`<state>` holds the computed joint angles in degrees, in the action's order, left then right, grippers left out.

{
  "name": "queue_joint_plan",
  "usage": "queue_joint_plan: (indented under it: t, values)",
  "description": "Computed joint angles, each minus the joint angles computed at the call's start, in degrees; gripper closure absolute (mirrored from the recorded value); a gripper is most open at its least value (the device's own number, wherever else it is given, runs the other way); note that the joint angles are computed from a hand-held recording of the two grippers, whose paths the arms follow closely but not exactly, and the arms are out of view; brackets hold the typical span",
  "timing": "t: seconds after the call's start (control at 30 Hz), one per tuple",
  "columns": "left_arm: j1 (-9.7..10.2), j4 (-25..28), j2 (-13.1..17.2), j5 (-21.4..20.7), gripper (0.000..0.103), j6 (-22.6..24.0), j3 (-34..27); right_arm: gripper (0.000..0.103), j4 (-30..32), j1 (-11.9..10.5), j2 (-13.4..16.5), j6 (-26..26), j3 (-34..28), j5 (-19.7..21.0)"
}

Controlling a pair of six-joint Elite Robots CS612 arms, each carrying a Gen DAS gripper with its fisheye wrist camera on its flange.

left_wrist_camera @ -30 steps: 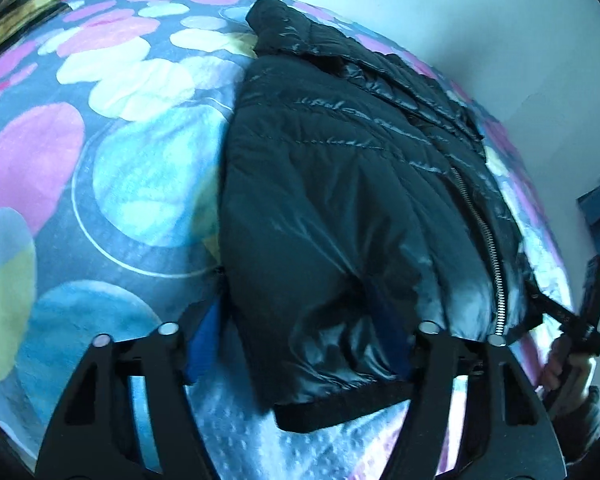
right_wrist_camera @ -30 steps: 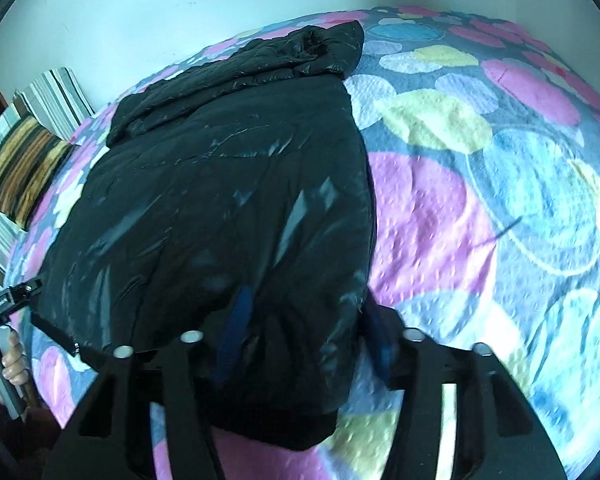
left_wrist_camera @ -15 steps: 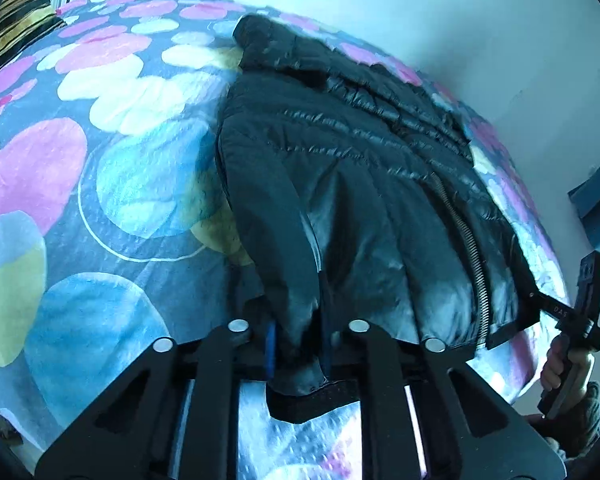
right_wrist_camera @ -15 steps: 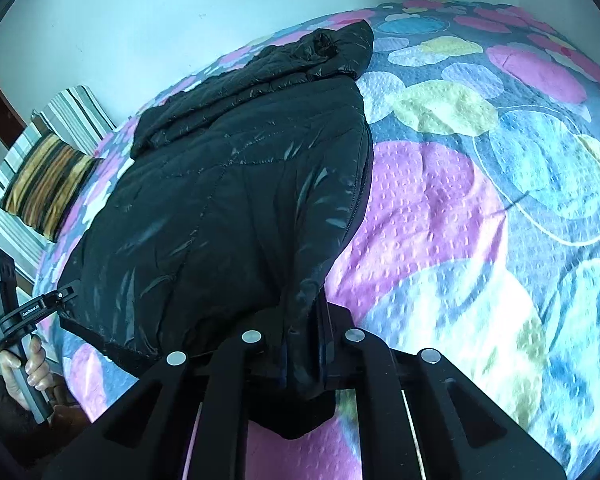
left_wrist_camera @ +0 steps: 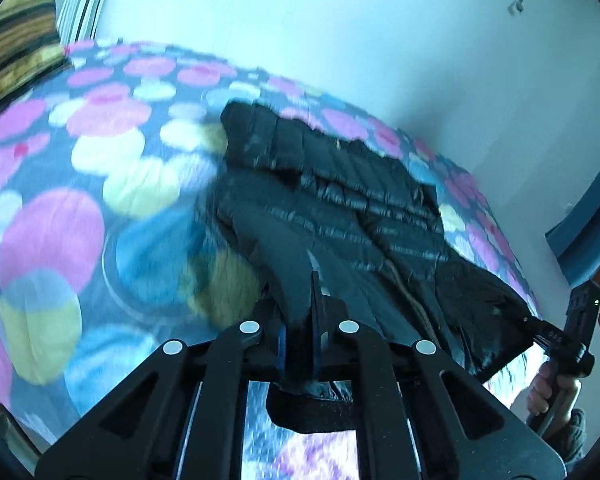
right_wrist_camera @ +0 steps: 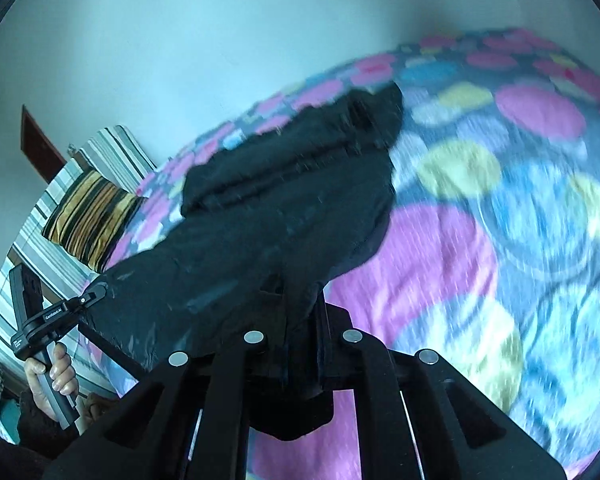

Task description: Fold large clothes

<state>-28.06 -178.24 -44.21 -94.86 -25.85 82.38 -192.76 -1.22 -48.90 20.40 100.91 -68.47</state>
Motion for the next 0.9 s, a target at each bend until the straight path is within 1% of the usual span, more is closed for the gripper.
queue_joint_plan:
  t: [0.07,0.2,0.27,0.33,0.4,0.47,0.53,0.57,0.63,0.7,0.73,0.77,0.8,0.9]
  values:
    - [0.04,-1.2,0.2,0.2,0.095,0.0,-0.8,0.095,-0.8,-0.1,0.2,0.1,-1.3,0.2]
    - [0.51,-1.2,1.9,0.5,0.095,0.0,-5.3,0.095,-1.6,-0.5,1.2,1.1,-4.6,0.7]
    - [1.10,0.1,3.9,-0.3,0.095,-0.7,-9.6,0.095,-1.6,-1.0,2.3,3.0,-7.2,1.4]
    - [1.43,2.6,5.9,-0.9,0.095,-0.8,-14.1,0.095,-0.8,-1.5,3.8,4.6,-10.4,2.1]
    - [1.64,6.8,8.7,-0.9,0.095,0.2,-20.0,0.095,1.4,-1.8,5.4,6.0,-13.8,2.8]
    - [1.69,10.5,11.1,-0.5,0.095,0.8,-24.4,0.095,4.4,-1.9,7.4,6.9,-17.7,2.8]
    - [1.79,16.0,14.6,0.4,0.095,1.4,-31.0,0.095,7.6,-1.8,9.4,7.1,-21.4,1.7]
    - [1.85,17.5,15.6,0.5,0.095,1.2,-32.7,0.095,9.5,-1.7,10.4,7.1,-23.4,0.9]
    - [2.10,22.3,19.0,0.4,0.095,0.8,-38.6,0.095,12.7,-1.5,12.3,7.0,-26.5,-0.2]
    - [2.28,25.3,21.1,0.3,0.095,0.7,-42.1,0.095,15.8,-1.4,14.0,6.6,-29.3,-1.1]
    - [2.41,27.8,22.9,0.0,0.095,0.5,-45.1,0.095,17.0,-1.4,14.7,6.4,-30.4,-1.5]
    - [2.54,28.8,23.6,-0.1,0.095,0.5,-46.4,0.095,18.4,-1.3,15.5,6.4,-31.6,-1.8]
    - [2.63,30.8,25.1,-0.3,0.095,0.5,-48.8,0.095,19.3,-1.3,16.1,6.6,-32.5,-1.9]
    - [2.73,33.6,27.5,-0.4,0.094,1.1,-52.6,0.095,22.6,-1.3,18.3,7.4,-35.4,-2.0]
